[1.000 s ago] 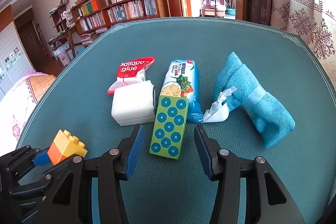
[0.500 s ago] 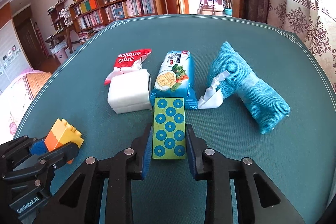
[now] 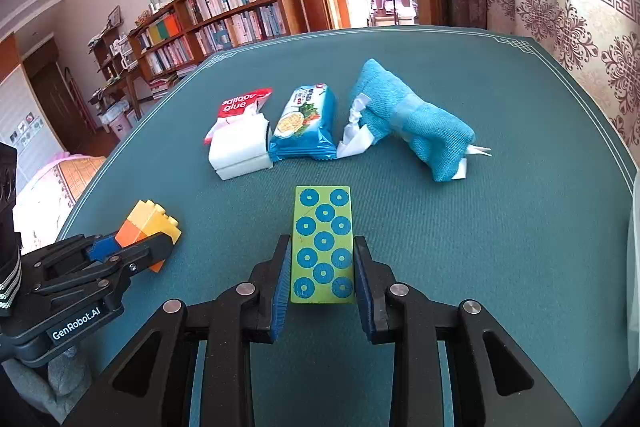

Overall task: Organize objects
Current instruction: 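Carry both blocks to the clear bowl and release them inside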

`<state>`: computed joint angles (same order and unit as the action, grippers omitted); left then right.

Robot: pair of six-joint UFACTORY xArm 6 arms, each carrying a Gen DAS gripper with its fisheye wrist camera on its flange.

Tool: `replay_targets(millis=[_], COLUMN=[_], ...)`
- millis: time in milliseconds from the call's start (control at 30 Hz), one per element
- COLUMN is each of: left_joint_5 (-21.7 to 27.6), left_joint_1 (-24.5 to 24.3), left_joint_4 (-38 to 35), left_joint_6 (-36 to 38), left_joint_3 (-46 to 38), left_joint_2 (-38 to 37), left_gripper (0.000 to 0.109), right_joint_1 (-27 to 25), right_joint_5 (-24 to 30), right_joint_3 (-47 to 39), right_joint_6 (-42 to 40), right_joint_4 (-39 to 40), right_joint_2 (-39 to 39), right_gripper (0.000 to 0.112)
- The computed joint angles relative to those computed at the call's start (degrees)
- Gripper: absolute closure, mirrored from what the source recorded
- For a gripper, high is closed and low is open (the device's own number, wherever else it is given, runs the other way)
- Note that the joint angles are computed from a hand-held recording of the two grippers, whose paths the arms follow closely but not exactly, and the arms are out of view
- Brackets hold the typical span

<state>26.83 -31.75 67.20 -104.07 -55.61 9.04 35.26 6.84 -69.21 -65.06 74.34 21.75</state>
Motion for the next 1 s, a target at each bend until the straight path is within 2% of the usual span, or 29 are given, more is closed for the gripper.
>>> replay_targets(millis=[433, 733, 1000], left_joint_5=[0.12, 0.65, 1.05], left_joint_1=[-2.11, -4.29, -5.95], left_joint_4=[-2.02, -3.9, -5.71], left_joint_6=[2.53, 4.76, 7.0], left_joint_3=[-2.91, -7.22, -10.86], left_joint_2=[2.5, 5.56, 8.17], left_gripper=[0.074, 0.074, 0.074], right_joint_1=[-4.41, -10.34, -16.49], right_joint_5=[-0.1, -1.33, -4.07], right_joint_3=[8.32, 12.73, 13.89], right_joint_6=[-13.09, -23.38, -29.21], right_joint_4=[12.18, 22.93, 30.34], right_joint_2=[-8.64, -15.52, -18.03], right_gripper=[0.082, 0.082, 0.082])
